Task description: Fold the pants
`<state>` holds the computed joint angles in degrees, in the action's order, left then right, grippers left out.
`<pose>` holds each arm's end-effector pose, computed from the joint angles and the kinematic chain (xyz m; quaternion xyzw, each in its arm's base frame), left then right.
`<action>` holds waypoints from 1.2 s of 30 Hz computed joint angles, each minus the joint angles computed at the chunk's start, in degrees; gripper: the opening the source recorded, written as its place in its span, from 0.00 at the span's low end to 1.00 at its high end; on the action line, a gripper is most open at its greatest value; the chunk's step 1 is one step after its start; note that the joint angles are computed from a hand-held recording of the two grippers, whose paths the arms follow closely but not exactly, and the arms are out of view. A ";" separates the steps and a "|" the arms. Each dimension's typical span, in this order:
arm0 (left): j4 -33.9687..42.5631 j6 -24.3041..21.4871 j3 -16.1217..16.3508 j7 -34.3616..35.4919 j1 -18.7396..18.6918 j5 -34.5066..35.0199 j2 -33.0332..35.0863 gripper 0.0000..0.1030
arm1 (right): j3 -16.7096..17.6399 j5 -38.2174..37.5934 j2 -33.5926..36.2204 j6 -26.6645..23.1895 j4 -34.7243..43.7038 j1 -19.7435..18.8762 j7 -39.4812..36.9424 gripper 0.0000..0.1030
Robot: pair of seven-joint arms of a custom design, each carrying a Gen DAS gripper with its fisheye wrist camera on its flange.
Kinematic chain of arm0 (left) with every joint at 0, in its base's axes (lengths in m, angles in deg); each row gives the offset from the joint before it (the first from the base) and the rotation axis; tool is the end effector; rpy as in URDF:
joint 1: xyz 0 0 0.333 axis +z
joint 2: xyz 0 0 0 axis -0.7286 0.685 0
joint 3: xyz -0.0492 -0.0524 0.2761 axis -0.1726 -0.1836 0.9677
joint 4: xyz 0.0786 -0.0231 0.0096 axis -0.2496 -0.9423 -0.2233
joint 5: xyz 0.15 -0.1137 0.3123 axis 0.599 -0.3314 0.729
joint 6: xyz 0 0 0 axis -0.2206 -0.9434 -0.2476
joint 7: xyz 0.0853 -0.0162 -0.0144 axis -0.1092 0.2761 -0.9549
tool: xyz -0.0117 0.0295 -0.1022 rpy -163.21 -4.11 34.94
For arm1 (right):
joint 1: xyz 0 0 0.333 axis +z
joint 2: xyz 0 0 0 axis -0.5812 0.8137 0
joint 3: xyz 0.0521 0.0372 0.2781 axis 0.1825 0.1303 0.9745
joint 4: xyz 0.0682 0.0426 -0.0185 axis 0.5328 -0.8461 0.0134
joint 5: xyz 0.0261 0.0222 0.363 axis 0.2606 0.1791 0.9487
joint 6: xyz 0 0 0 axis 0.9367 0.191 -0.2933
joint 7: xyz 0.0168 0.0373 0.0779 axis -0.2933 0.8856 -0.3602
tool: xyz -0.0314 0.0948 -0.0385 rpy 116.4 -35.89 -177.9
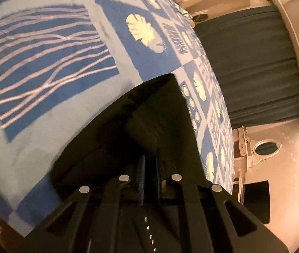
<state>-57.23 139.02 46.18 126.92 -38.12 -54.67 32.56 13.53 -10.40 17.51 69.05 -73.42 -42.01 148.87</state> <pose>0.6330 -0.0125 0.4214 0.8543 -0.2725 0.4423 0.0196 0.7094 0.0095 0.4588 -0.4374 0.7450 0.1005 0.4936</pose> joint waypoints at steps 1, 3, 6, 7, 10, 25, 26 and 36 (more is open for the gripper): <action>-1.37 -0.09 -0.46 1.14 0.71 -1.12 -1.37 0.08 | 0.15 0.35 -0.68 -0.28 -0.56 -0.32 -0.49 0.08; -3.87 -0.47 0.11 1.62 0.77 -2.54 -3.72 0.08 | 0.34 1.94 -3.09 -1.64 -3.46 -1.22 -2.43 0.08; -7.36 -2.74 2.39 1.26 -0.23 -1.72 -6.52 0.08 | -1.03 2.50 -6.27 -3.92 -8.05 -1.16 -3.17 0.08; -8.55 -3.58 3.14 1.23 -0.50 -1.39 -7.19 0.08 | -1.63 2.43 -6.95 -4.59 -9.23 -0.94 -3.19 0.08; -8.91 -4.26 3.10 6.97 0.01 -7.18 -6.62 0.09 | -3.84 -0.70 -8.29 -5.46 -13.15 0.56 -2.54 0.07; -6.00 -0.23 7.20 1.34 -4.00 10.46 -9.13 0.76 | -9.49 19.86 -12.58 -3.21 -18.46 -6.16 0.43 0.46; -2.76 -1.63 6.48 2.35 -3.64 10.32 -7.26 0.77 | -9.42 21.08 -11.97 -4.02 -18.22 -6.60 0.82 0.46; 19.47 -13.63 5.32 -10.15 -5.60 24.64 9.20 0.79 | -7.50 31.17 -4.62 2.46 -11.52 -7.36 -2.06 0.60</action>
<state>-37.76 125.39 51.49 116.77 -43.72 -30.02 41.75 6.03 20.77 12.88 71.51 -84.94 -49.37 146.81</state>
